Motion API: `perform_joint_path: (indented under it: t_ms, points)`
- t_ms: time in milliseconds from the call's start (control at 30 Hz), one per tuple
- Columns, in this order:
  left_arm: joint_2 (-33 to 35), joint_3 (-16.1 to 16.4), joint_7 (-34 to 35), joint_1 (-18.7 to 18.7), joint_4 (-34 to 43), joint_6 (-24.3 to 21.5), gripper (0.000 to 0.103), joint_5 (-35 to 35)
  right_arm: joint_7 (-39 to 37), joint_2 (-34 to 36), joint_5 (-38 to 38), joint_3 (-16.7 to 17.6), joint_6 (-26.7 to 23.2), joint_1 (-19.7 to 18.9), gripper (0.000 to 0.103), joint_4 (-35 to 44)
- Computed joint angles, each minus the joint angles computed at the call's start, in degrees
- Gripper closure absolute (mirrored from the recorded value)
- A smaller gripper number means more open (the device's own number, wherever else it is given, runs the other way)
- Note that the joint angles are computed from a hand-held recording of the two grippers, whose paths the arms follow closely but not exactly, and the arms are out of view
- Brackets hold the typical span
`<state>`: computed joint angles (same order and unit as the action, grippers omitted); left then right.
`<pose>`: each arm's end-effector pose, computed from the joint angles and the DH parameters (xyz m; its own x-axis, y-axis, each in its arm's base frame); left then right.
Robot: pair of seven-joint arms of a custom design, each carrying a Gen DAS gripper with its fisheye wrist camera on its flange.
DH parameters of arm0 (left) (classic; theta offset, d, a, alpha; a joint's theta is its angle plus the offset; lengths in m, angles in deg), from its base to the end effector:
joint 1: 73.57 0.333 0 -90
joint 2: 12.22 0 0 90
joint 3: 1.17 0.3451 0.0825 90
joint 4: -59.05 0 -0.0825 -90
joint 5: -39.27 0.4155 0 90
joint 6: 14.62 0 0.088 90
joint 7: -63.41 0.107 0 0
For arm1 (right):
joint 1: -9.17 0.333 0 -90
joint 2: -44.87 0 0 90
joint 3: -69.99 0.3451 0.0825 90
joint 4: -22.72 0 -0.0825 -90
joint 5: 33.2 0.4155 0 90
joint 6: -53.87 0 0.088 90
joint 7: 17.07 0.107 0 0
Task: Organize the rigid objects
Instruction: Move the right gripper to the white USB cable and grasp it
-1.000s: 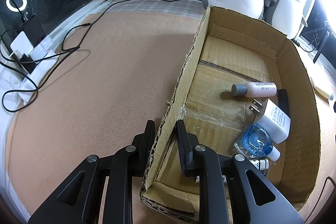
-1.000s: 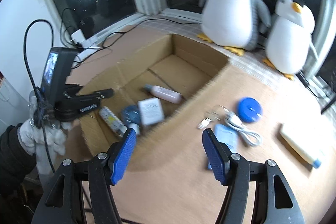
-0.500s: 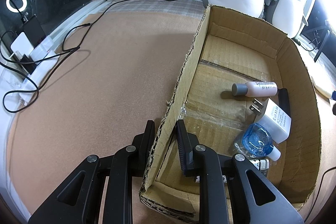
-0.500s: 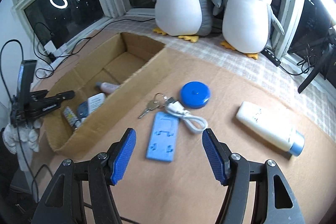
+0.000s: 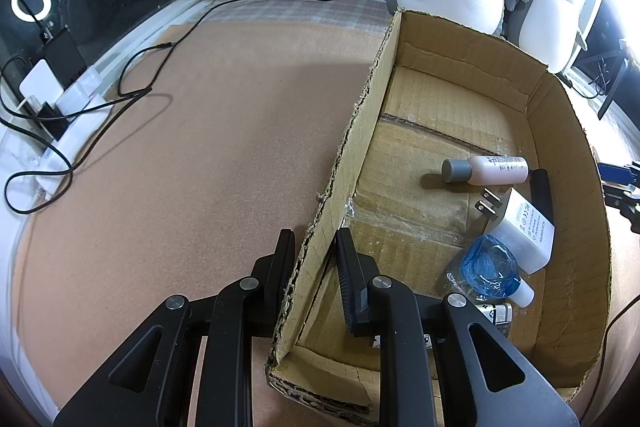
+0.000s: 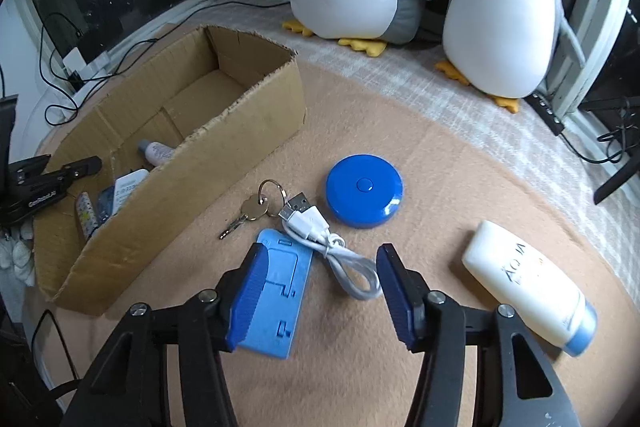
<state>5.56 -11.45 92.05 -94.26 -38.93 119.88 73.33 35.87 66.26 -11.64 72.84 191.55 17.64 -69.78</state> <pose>0.6215 -0.3482 0.4620 0.1992 -0.9799 -0.0112 -0.8396 -0.1648 -0.5176 0.7259 0.1428 0.4698 0.5868 -0.8068 -0.0698 -0.7233 -0.4834 -0.4931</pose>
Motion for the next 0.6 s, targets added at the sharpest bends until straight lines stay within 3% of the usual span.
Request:
perform_joint_path:
  t_ms: [267, 333, 600]
  points:
    - [0.0, 0.0, 0.1, 0.0, 0.1, -0.1, 0.083, 0.0, 1.0, 2.8, -1.1, -0.1, -1.8, 0.5, 0.058, 3.6]
    - [0.0, 0.0, 0.1, 0.0, 0.1, 0.0, 0.083, 0.0, 1.5, 3.2, -2.1, -0.2, -2.1, 0.9, 0.065, 4.0]
    - [0.1, 0.0, 0.1, 0.0, 0.2, 0.0, 0.083, -0.1, 2.0, 3.7, -1.4, 0.2, -3.2, 0.4, 0.076, 4.6]
